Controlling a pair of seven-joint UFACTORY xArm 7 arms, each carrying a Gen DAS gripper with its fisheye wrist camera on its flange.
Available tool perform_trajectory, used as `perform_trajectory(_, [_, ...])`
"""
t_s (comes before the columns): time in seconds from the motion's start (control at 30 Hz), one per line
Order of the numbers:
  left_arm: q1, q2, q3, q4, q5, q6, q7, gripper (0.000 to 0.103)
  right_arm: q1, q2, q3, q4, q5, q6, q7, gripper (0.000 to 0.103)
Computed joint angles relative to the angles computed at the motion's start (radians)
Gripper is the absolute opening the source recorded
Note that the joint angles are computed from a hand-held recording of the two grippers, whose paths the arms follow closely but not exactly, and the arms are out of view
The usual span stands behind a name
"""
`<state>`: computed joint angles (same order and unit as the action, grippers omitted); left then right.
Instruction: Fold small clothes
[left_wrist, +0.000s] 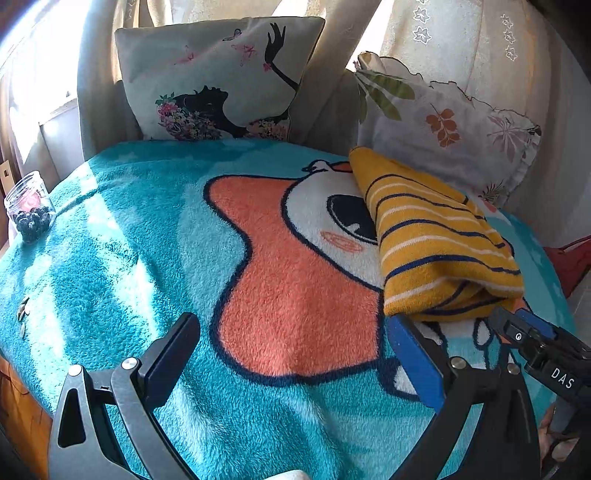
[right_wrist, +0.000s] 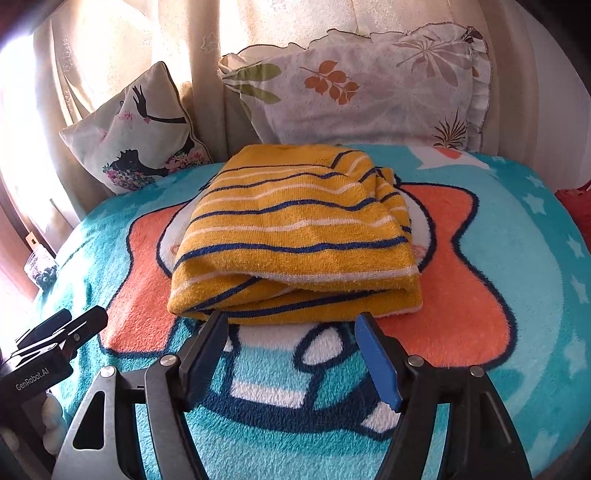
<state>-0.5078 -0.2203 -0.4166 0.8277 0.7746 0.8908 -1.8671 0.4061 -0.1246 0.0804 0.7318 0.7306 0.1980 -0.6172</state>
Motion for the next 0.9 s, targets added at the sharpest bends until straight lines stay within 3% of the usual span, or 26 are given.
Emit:
perform_trajectory(0.3, [0.005, 0.021, 0.012, -0.004, -0.012, -0.064, 0.016, 0.101, -0.007, 0.006, -0.002, 0.004, 0.004, 0.003, 0.0, 0.076])
perform_trajectory(0.9, [-0.018, 0.076, 0.039, 0.018, -0.026, -0.111, 0.051, 0.101, -0.039, 0.032, 0.012, 0.021, 0.02, 0.017, -0.02, 0.077])
